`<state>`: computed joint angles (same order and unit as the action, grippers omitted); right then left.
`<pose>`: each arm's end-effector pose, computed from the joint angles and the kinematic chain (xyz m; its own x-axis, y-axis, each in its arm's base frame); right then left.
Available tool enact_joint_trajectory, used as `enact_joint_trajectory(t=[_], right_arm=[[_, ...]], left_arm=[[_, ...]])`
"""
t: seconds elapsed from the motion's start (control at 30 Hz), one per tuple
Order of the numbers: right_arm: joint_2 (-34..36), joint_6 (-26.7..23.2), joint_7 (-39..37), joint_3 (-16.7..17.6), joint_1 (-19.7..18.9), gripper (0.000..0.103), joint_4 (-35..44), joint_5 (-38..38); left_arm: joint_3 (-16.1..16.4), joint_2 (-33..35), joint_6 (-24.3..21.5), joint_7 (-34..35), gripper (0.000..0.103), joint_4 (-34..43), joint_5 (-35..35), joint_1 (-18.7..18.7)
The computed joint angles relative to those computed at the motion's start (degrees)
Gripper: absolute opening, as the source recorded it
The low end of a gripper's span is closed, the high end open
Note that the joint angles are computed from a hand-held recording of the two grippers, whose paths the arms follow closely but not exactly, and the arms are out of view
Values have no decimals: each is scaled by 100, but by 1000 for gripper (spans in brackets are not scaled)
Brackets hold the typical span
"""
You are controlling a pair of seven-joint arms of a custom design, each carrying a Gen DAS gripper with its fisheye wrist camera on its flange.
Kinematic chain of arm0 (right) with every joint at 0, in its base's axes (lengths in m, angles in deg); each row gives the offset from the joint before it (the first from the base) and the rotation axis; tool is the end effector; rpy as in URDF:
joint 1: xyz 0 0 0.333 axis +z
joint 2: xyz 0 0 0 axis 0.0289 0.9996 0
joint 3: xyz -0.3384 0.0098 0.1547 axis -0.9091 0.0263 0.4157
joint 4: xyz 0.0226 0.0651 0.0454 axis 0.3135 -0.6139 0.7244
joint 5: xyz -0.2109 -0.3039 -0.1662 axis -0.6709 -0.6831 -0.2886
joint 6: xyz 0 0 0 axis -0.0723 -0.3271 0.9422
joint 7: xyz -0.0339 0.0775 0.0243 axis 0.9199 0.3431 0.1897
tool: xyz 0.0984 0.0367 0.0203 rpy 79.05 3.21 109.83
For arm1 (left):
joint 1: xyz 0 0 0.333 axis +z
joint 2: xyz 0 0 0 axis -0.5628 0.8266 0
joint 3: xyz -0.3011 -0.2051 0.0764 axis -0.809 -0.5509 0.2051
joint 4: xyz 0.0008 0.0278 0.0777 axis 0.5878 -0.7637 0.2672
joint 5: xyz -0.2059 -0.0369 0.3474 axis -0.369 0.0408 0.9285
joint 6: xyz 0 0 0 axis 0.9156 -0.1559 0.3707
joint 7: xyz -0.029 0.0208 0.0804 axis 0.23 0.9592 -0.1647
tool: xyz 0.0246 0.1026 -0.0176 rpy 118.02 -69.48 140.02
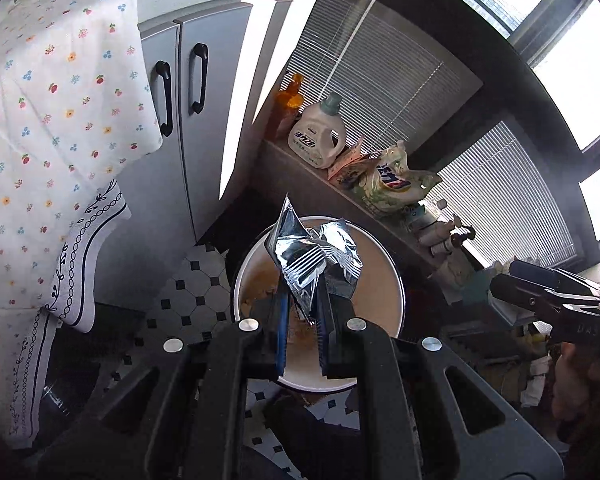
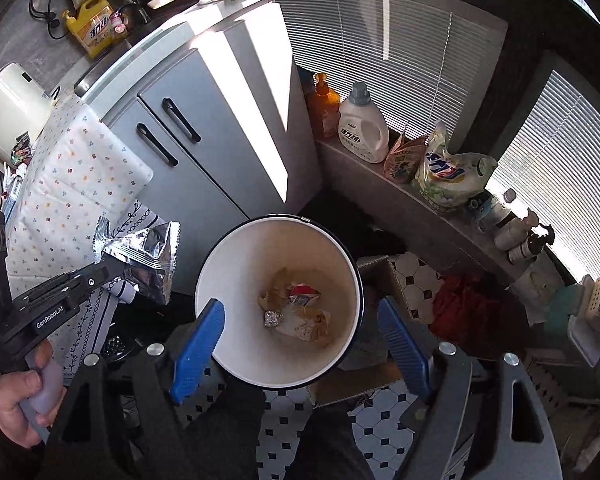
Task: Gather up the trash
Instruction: 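Open the left gripper over the white bin to drop the foil packet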
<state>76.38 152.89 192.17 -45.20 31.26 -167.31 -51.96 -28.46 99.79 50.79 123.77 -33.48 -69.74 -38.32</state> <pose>0.5295 0.3810 0.4953 -0.5392 -0.8324 -0.1277 -0.7712 0.5490 -0.3222 0.6857 -0.1971 0.4630 -0.6195 -0.7157 0.3224 -0.7743 0.4897 -0.4008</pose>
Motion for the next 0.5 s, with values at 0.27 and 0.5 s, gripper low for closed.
enact_joint_trajectory(t=[0.27, 0.5], right_arm=[[-548, -95, 724, 56, -5, 79, -697, -93], [-776, -133, 1117, 135, -70, 80, -975, -145]], left_arm=[[-102, 128, -411, 49, 17, 78, 244, -263], [-105, 202, -671, 32, 66, 204, 488, -439]])
